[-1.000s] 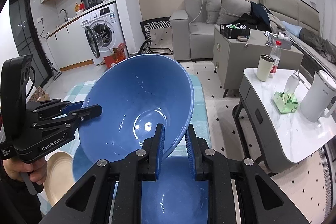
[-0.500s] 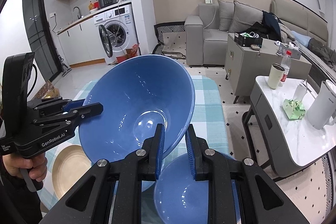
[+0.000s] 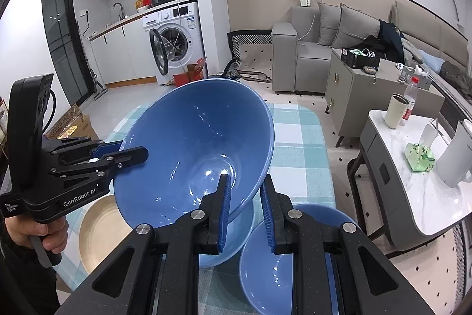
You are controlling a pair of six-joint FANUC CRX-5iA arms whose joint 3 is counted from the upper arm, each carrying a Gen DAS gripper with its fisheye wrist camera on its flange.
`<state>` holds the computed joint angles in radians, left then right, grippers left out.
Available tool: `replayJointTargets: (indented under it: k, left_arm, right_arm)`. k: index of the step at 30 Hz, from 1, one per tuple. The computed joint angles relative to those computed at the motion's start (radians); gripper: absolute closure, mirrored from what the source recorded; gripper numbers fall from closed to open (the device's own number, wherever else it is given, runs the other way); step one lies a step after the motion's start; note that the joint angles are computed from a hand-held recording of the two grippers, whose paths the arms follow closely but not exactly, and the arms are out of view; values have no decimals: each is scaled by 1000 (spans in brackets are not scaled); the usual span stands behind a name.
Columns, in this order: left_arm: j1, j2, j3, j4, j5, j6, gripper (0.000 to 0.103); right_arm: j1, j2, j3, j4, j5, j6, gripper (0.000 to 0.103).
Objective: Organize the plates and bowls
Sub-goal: 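Carry the held bowl with both grippers and lower it into another blue bowl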
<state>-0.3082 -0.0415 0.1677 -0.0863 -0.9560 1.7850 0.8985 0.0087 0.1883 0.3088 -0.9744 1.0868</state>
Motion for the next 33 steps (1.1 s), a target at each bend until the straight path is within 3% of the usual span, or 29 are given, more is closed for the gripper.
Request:
replayJointTargets:
  k: [33]
  left_arm:
    - [36,-32,-116,42,16,-10,86]
  right_arm:
    - [10,50,-14,-61,-26,29,82]
